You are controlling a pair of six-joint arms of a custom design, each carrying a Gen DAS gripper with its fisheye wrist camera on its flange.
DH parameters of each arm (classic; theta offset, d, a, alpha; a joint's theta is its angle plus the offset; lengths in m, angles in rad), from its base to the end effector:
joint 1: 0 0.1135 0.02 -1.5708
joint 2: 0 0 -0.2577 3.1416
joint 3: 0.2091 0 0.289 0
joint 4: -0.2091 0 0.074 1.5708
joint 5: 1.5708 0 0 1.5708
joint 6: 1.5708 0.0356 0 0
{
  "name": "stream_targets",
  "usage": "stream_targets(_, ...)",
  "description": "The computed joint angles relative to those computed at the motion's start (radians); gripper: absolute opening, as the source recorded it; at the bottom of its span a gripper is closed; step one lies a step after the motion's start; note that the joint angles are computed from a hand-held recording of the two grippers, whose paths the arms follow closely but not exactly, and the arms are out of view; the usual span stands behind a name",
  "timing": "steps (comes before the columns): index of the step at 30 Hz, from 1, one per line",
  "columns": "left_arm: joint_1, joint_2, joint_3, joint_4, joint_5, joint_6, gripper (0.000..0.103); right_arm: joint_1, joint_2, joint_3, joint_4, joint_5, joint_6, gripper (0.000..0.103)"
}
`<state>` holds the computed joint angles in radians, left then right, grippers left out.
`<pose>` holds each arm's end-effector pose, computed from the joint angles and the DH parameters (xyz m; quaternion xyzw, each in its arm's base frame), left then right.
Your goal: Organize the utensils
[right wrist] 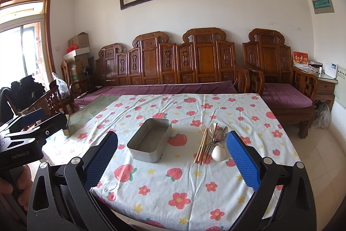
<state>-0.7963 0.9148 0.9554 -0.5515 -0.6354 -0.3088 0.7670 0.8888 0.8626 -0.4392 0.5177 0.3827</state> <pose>0.1776 -0.1513 0.3389 0.0446 0.8335 -0.0226 0.5502 0.1818 0.1508 0.3190 -0.0252 0.8333 0.0931 0.5444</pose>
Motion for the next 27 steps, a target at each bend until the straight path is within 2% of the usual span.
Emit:
stream_targets(5,0.005,-0.001,0.000,-0.003,0.008,-0.002,0.097,0.000,0.001,-0.002,0.002,-0.002,0.000,0.100)
stream_targets(9,0.046,0.009,-0.003,0.007,0.055,0.013,0.097,-0.009,0.026,-0.002,0.013,-0.011,-0.002,0.100)
stream_targets(14,0.127,0.079,-0.010,0.030,0.158,0.025,0.097,-0.052,0.054,-0.014,0.034,-0.051,-0.016,0.100)
stream_targets(18,0.159,0.135,-0.020,0.057,0.205,0.033,0.097,-0.113,0.097,-0.038,0.084,-0.110,-0.038,0.100)
stream_targets(27,0.176,0.248,-0.029,0.123,0.247,0.045,0.097,-0.208,0.210,-0.034,0.152,-0.204,-0.085,0.099)
